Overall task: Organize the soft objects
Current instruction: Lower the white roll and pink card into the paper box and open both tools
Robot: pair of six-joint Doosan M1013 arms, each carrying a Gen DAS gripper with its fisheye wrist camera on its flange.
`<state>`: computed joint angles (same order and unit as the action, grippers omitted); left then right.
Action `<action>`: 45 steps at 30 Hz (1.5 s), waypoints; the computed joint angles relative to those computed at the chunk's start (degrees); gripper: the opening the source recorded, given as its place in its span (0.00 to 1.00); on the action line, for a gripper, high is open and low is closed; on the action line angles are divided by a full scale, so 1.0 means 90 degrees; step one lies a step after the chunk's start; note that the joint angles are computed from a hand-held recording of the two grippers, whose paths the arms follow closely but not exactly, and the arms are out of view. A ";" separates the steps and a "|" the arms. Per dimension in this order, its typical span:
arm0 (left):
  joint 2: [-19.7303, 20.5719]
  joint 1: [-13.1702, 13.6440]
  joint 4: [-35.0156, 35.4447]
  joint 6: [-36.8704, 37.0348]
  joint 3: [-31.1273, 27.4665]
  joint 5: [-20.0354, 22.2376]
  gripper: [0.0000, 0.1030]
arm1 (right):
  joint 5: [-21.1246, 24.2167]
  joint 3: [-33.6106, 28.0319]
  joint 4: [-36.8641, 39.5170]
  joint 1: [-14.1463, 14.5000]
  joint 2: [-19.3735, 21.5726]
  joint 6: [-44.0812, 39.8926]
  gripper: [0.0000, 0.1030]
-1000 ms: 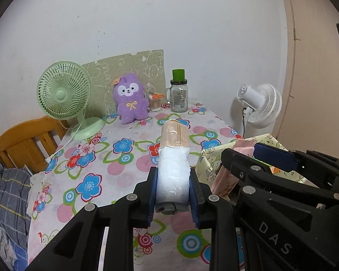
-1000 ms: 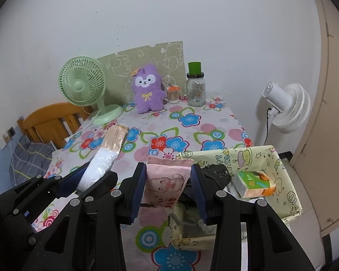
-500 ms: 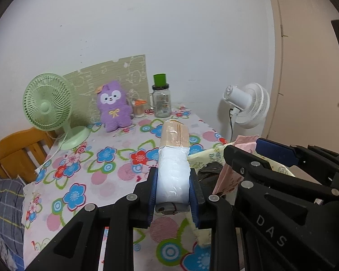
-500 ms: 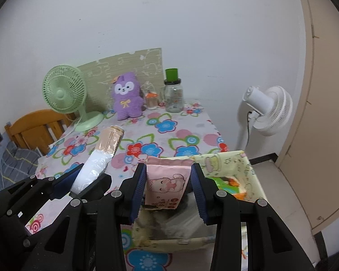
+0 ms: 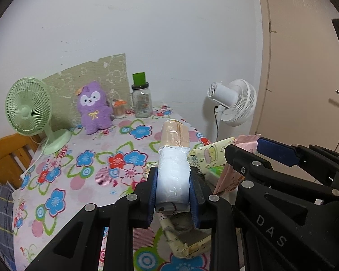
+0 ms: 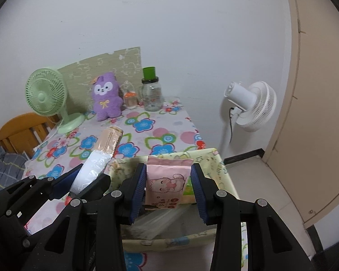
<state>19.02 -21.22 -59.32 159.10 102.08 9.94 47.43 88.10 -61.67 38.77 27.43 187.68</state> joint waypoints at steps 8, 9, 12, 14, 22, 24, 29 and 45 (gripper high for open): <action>0.0129 -0.0084 0.0338 -0.0350 -0.0115 0.0124 0.25 | 0.0091 0.0060 0.0141 -0.0092 -0.0001 -0.0044 0.42; 0.0149 -0.0093 0.0476 -0.0479 -0.0137 0.0137 0.25 | 0.0093 0.0057 0.0186 -0.0106 0.0008 -0.0082 0.42; 0.0219 -0.0121 0.1003 -0.0980 -0.0200 0.0154 0.25 | 0.0111 0.0027 0.0379 -0.0146 0.0044 -0.0224 0.42; 0.0256 -0.0149 0.1382 -0.1354 -0.0223 0.0132 0.25 | 0.0088 0.0009 0.0525 -0.0185 0.0067 -0.0325 0.43; 0.0367 -0.0140 0.2112 -0.2195 -0.0318 0.0172 0.33 | 0.0046 0.0052 0.0728 -0.0278 0.0092 -0.0332 0.69; 0.0383 -0.0130 0.1906 -0.2015 -0.0337 0.0206 0.34 | 0.0044 0.0085 0.0660 -0.0281 0.0075 -0.0263 0.70; 0.0450 -0.0152 0.1830 -0.1908 -0.0395 0.0306 0.34 | 0.0280 0.0075 0.0635 -0.0269 0.0084 -0.0273 0.71; 0.0465 -0.0192 0.0944 -0.0683 -0.0309 0.0231 0.97 | 0.0382 0.0032 0.0863 -0.0297 0.0154 -0.0310 0.71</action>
<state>23.20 -22.96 -50.83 152.96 99.30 12.01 50.87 88.38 -53.91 36.09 28.82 184.89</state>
